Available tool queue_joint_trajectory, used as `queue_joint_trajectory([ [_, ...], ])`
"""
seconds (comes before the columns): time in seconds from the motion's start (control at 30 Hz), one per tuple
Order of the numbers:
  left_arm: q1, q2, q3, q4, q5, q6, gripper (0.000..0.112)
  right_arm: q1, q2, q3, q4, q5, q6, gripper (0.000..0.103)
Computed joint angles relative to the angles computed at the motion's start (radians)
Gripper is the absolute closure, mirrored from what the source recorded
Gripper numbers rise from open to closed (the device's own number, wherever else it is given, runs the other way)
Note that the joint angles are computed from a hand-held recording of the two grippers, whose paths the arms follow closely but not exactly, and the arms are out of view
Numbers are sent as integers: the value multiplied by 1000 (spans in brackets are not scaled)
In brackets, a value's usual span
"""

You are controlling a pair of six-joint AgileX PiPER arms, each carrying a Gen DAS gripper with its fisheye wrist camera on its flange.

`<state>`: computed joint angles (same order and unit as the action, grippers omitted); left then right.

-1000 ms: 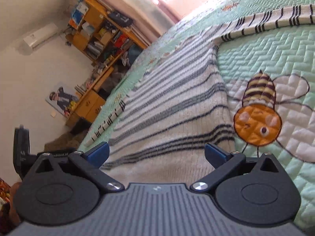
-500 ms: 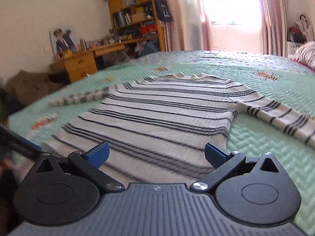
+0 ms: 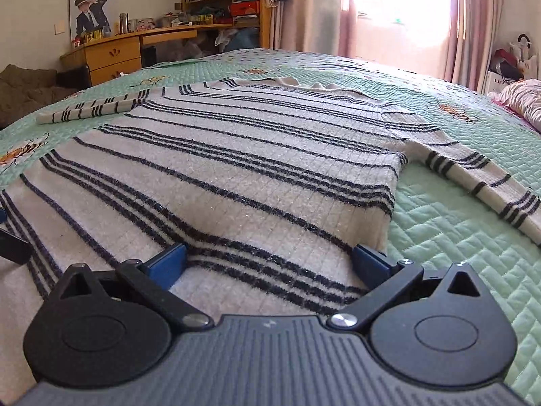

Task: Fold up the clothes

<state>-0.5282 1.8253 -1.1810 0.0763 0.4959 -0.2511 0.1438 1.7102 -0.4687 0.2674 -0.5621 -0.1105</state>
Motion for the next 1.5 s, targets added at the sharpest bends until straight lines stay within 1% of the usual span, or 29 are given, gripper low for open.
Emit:
queue_joint_trajectory([
  [0.2,-2,17,-28,2,12,-30,10,7,1,-8,18,6,-16,0],
  [0.33,-14,23,-43,36,34,-72,10,-1,3,-13,5,10,-8,0],
  [0.43,-12,9,-32,30,38,-64,10,0,5,-14,7,10,-8,0],
  [0.53,-3,-7,-9,16,26,-53,10,-1,5,-14,5,10,-7,0],
  [0.63,-7,-11,-1,37,25,-66,10,0,5,-14,7,9,-8,0],
  [0.83,-24,-6,-18,69,57,-89,10,1,5,-13,7,9,-8,0],
  [1.0,-30,-6,-4,73,43,-83,10,1,5,-12,7,7,-8,0],
  [1.17,-36,6,-23,84,64,-84,10,1,7,-11,7,3,-6,0],
  [1.33,-34,0,-17,83,64,-91,10,2,7,-11,8,3,-8,0],
  [1.47,-26,-9,-14,65,69,-72,10,-5,-1,-17,-3,24,5,0],
  [1.5,-21,-12,-14,56,72,-64,10,1,-10,-25,26,51,-16,0],
])
